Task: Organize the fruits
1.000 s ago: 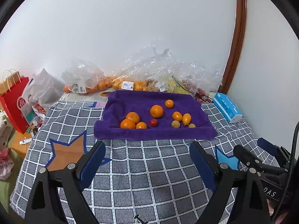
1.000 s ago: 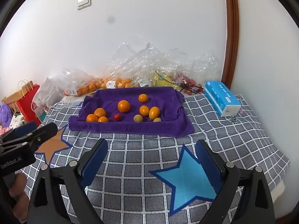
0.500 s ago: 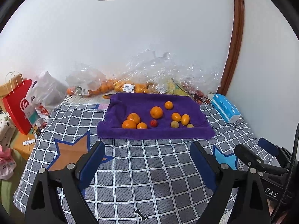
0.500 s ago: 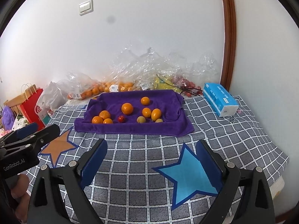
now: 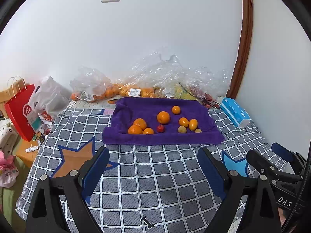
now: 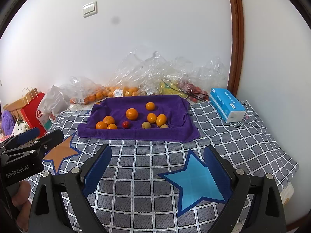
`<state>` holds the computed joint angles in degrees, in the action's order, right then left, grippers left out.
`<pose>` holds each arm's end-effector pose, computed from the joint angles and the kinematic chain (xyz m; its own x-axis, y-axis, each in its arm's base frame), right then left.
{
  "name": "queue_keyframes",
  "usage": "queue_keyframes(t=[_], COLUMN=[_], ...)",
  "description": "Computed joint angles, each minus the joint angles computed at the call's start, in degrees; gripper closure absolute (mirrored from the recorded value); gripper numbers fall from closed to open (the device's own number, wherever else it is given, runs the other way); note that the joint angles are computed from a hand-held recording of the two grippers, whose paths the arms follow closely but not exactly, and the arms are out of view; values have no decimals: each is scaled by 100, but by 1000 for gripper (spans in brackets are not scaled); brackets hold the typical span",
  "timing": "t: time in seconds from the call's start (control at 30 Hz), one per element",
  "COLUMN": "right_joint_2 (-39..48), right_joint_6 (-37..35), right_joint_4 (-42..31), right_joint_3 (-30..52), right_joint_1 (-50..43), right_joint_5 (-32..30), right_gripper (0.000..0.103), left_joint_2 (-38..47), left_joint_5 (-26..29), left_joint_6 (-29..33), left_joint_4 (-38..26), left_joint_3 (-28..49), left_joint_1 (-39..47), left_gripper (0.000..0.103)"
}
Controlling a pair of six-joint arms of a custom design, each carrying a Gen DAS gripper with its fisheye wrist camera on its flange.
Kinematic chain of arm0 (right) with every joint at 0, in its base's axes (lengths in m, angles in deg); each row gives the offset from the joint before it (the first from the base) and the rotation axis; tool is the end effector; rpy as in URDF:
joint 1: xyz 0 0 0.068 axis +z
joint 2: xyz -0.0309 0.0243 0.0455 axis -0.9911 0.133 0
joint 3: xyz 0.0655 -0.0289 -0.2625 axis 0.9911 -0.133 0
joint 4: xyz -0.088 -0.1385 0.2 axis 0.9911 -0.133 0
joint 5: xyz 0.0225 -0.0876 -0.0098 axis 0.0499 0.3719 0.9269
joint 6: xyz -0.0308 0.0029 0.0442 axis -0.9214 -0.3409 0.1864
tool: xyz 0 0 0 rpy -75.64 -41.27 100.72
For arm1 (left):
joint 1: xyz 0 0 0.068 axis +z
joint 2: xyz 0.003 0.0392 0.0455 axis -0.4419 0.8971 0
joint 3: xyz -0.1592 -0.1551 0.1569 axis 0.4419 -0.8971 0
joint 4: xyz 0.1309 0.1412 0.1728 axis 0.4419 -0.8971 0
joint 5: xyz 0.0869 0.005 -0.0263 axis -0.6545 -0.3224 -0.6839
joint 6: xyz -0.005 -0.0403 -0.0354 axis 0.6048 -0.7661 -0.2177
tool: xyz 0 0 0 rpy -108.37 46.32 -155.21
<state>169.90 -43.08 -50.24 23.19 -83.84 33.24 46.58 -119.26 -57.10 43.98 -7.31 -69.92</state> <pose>0.3104 0.0081 0.2235 -0.5255 -0.2113 -0.8241 -0.4774 0.8750 0.0801 0.2262 -0.1805 0.2491 -0.5078 -0.2811 -0.8143 -0.3776 0.9222 -0.0828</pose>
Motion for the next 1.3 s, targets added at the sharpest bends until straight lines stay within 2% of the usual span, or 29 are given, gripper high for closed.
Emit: queue_keyframes(t=[0.27,1.3], right_joint_2=[-42,-83], right_joint_6=[27,29], right_joint_4=[25,-86], right_joint_3=[-24,24], right_joint_1=[-50,-104], right_joint_5=[-25,-87], right_gripper=[8,8], left_joint_2=[58,77], left_joint_5=[-181,-205], left_joint_6=[-71,-99], left_joint_4=[-154,-217], left_joint_3=[116,179], left_joint_1=[-92,-151], left_gripper=[11,11])
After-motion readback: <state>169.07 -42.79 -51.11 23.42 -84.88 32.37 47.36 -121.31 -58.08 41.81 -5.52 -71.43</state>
